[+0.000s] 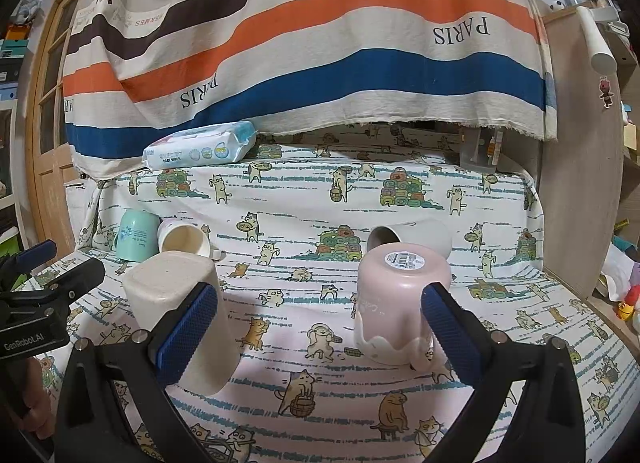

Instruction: Flip cup upside down

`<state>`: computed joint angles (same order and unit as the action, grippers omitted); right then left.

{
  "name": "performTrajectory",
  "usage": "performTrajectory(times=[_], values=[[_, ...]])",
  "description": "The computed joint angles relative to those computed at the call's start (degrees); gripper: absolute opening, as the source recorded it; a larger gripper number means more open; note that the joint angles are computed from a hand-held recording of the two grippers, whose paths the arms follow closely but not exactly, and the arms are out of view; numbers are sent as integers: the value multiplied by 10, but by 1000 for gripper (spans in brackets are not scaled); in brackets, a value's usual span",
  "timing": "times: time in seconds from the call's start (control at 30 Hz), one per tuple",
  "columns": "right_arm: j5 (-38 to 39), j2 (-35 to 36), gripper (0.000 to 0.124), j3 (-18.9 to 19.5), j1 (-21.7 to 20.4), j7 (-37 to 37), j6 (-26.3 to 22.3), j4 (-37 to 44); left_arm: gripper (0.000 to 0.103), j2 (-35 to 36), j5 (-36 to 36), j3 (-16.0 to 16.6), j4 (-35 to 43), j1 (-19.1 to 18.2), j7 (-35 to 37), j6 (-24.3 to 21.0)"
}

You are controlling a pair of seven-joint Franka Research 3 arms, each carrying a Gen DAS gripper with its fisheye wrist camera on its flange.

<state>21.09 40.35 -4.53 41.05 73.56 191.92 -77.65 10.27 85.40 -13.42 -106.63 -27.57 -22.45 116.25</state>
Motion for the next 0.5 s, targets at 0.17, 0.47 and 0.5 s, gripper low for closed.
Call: performTrajectory(times=[0.17, 0.47, 0.5], values=[[1, 0, 103, 0, 0, -1, 0, 1, 103, -1, 0, 0, -1, 0, 0, 1], [1, 1, 103, 0, 0, -1, -1, 1, 103, -1, -1, 0, -1, 0, 0, -2], [1, 1, 103, 0, 0, -1, -1, 1, 103, -1, -1, 0, -1, 0, 0, -2]])
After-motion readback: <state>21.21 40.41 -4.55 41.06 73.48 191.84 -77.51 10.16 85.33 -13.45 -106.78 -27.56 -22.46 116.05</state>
